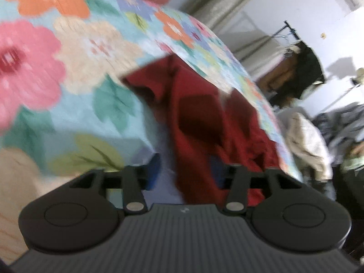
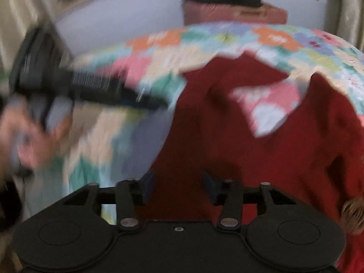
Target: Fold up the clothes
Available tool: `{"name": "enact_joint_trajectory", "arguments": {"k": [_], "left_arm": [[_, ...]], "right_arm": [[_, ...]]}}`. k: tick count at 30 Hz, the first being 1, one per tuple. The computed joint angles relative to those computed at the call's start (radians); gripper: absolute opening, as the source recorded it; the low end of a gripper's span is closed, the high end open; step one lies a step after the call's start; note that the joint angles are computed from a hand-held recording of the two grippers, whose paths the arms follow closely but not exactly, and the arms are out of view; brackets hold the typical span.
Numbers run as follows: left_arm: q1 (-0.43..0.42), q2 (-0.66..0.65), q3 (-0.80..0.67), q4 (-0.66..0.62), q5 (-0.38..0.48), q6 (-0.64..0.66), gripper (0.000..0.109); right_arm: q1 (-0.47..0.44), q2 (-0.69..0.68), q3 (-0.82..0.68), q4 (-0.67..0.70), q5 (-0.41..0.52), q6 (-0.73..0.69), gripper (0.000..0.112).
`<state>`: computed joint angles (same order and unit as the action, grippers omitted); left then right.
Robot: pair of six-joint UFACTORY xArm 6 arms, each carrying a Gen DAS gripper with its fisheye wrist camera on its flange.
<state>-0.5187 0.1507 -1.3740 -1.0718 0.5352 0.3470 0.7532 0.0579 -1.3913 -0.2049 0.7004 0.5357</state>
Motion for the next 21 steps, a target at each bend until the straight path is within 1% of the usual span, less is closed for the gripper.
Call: {"name": "enact_joint_trajectory", "arguments": {"k": [1, 3, 5, 6, 8, 9, 11, 12, 14, 16, 17, 18, 19, 21], "left_arm": [[0.000, 0.006, -0.006, -0.014, 0.013, 0.003, 0.054], [-0.011, 0.023, -0.020, 0.010, 0.003, -0.025, 0.054], [-0.021, 0.040, -0.031, 0.039, -0.014, -0.057, 0.060], [-0.027, 0.049, -0.038, 0.073, -0.024, -0.086, 0.061], [-0.041, 0.077, -0.068, 0.156, -0.043, -0.141, 0.064], [-0.047, 0.093, -0.086, 0.169, -0.056, -0.147, 0.071], [-0.053, 0.141, -0.150, 0.164, -0.061, -0.159, 0.080], [-0.055, 0.173, -0.193, 0.174, -0.060, -0.180, 0.081], [-0.054, 0.252, -0.298, 0.237, -0.051, -0.266, 0.081], [-0.051, 0.323, -0.400, 0.284, -0.027, -0.329, 0.072], [-0.046, 0.358, -0.461, 0.318, 0.014, -0.355, 0.041], [-0.041, 0.389, -0.521, 0.354, 0.072, -0.368, 0.019], [-0.043, 0.395, -0.546, 0.395, 0.088, -0.376, 0.009], [-0.063, 0.350, -0.511, 0.512, 0.034, -0.395, 0.009]], "right_arm": [[0.015, -0.003, 0.010, -0.020, 0.013, 0.018, 0.055], [0.039, -0.022, 0.038, -0.048, 0.029, 0.052, 0.055], [0.045, -0.087, 0.095, 0.003, 0.019, 0.029, 0.055], [0.044, -0.127, 0.132, 0.040, 0.012, 0.009, 0.055], [0.037, -0.223, 0.223, 0.029, 0.003, 0.035, 0.060], [0.033, -0.269, 0.265, 0.001, 0.018, 0.067, 0.061], [0.022, -0.357, 0.340, -0.028, 0.071, 0.112, 0.061], [0.014, -0.400, 0.378, -0.032, 0.094, 0.128, 0.061], [-0.001, -0.482, 0.450, -0.031, 0.131, 0.152, 0.061], [-0.013, -0.553, 0.513, -0.016, 0.151, 0.167, 0.061], [-0.018, -0.583, 0.540, -0.008, 0.161, 0.176, 0.061], [-0.021, -0.602, 0.561, -0.007, 0.154, 0.182, 0.061], [-0.025, -0.617, 0.579, -0.008, 0.141, 0.188, 0.061], [-0.032, -0.648, 0.616, -0.009, 0.116, 0.200, 0.061]]}}
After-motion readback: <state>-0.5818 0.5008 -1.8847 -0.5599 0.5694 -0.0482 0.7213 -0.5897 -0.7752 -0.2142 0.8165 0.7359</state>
